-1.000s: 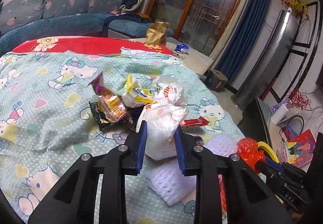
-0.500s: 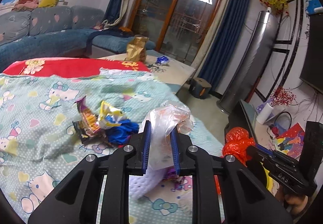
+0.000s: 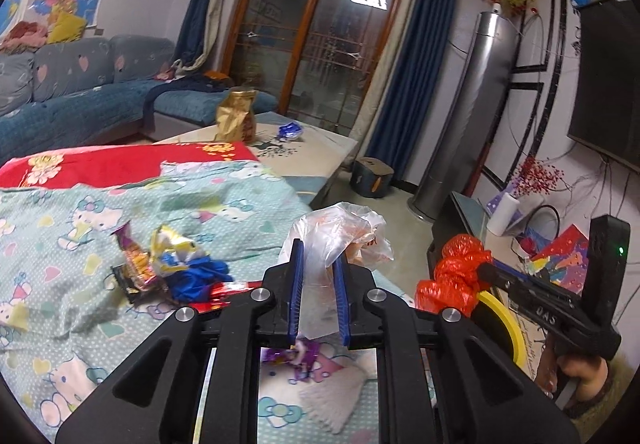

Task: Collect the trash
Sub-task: 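Carry the red bag into the yellow bin with the right tool and release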

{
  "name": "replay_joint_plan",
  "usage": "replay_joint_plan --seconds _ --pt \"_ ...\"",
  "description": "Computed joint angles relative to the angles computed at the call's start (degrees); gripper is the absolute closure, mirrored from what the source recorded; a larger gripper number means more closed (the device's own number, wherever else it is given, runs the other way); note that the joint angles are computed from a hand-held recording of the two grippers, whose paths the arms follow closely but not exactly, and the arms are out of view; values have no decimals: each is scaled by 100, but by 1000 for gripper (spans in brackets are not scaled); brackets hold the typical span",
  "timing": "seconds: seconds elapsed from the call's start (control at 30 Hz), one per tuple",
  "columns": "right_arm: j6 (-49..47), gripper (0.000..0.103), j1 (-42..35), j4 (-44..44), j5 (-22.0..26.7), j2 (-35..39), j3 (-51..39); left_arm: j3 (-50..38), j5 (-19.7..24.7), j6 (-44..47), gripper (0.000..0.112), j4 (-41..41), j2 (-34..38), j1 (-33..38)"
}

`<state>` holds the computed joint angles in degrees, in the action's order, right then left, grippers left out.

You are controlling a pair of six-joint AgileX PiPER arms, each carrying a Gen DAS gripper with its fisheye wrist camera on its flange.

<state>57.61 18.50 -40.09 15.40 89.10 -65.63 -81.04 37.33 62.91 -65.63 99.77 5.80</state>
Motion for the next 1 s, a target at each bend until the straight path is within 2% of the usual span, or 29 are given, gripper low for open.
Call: replay_joint_plan --seconds 0.57,0.8,1.0 --pt "1176 93 -1191 -974 80 -554 703 166 -221 56 99 191 29 -1117" --pt "978 93 -1773 -662 74 -626 930 237 -450 9 99 358 174 -1723" --pt "804 93 -2310 -407 -138 -706 1223 221 -651 -187 99 627 378 -2184"
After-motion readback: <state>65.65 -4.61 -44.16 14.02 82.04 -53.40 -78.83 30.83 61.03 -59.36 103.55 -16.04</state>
